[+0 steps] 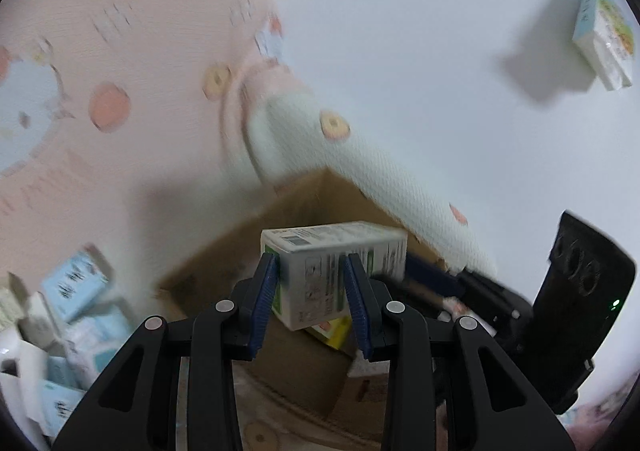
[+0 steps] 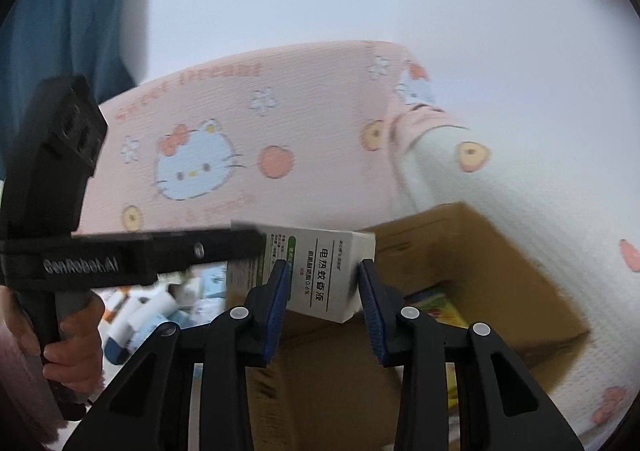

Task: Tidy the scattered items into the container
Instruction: 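Carry the white medicine box with both grippers over the cardboard box, then lower the held medicine box with both grippers into the cardboard box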

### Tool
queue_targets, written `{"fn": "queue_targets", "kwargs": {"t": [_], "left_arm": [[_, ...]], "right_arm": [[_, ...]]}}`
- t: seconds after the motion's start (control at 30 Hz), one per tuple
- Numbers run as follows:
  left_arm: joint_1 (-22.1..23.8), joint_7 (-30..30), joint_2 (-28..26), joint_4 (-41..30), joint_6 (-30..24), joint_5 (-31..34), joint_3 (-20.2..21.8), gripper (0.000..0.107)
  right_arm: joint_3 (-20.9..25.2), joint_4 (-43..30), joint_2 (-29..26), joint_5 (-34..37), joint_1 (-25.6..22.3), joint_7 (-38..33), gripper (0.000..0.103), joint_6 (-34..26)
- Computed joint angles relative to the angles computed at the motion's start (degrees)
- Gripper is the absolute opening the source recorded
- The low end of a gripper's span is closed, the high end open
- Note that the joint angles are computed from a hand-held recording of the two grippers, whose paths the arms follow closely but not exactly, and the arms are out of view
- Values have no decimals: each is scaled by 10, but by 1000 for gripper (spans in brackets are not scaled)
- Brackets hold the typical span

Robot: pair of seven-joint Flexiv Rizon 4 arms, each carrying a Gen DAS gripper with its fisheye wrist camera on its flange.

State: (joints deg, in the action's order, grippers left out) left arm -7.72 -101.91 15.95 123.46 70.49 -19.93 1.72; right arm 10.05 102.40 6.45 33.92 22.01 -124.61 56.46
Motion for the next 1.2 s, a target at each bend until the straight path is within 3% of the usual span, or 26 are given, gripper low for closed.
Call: {"fn": "queue_targets", "kwargs": {"t": [0.1, 0.4, 0.73, 1.0, 1.1, 1.2], "left_arm": [[-36, 41, -39, -10, -6, -89, 13, 37], [-10, 41, -105, -56, -73, -123, -5, 37], [14, 0, -149, -80, -141, -155, -13, 37], [33, -60, -184, -123, -207, -104, -17, 36], [44, -116, -206, -169, -289, -57, -15, 36], [47, -158, -222, -187, -308, -44, -16, 34]], "right_arm": [[-2, -4, -16, -43, -8, 9, 30, 0], [0, -56, -77, -130, -33, 41, 28, -70], [9, -176, -166, -207, -46, 87, 27, -251], [10, -291, -246, -220, -53, 119, 26, -407], [12, -312, -266, -239, -46, 121, 19, -436], [8, -341, -290, -261, -38, 137, 16, -459]]}}
